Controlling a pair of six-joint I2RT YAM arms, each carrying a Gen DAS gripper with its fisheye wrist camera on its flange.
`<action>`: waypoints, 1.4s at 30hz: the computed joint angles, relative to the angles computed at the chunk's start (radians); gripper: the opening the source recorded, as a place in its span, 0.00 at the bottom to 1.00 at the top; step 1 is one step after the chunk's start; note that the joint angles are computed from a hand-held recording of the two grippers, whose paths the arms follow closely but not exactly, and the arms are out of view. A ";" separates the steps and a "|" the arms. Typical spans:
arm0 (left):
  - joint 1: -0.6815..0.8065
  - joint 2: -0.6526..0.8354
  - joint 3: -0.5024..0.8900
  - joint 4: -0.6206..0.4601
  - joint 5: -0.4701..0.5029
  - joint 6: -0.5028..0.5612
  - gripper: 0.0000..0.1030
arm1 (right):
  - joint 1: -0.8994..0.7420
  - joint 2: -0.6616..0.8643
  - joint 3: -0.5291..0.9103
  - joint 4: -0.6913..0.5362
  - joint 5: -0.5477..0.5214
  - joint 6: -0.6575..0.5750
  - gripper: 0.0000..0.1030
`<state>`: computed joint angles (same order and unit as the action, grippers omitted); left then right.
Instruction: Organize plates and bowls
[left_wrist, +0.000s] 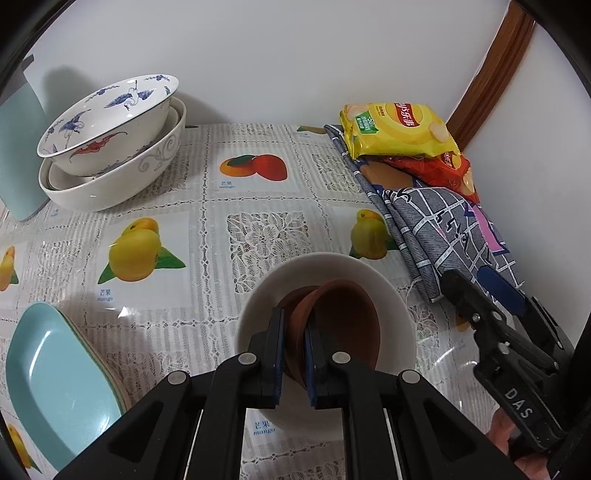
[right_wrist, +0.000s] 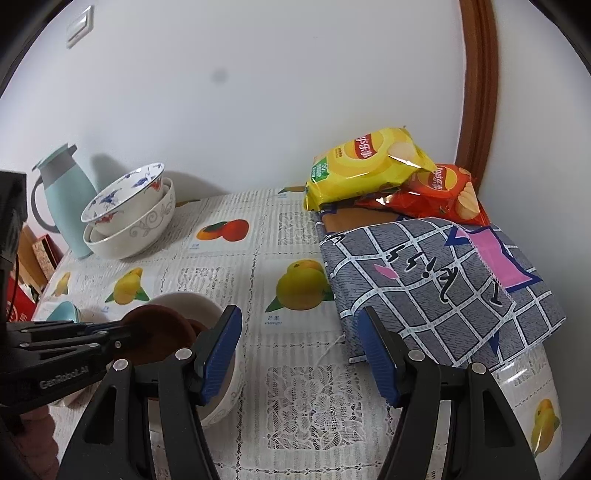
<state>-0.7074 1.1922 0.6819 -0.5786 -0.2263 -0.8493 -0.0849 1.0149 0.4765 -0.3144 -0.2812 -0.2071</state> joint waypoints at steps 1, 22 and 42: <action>0.006 0.004 -0.003 0.008 0.009 0.002 0.09 | -0.003 0.005 0.002 0.000 -0.003 0.003 0.63; 0.035 -0.021 -0.032 0.037 0.067 0.031 0.17 | 0.014 0.027 -0.001 0.012 -0.013 0.009 0.63; -0.515 -0.211 0.156 -0.581 -0.329 -0.375 0.59 | 0.110 -0.530 0.086 -0.535 0.162 0.153 0.81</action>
<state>-1.2227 0.9810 0.8383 -1.1595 -0.5558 -1.2245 0.0248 0.4850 0.5622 -0.8498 -0.1191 -0.0545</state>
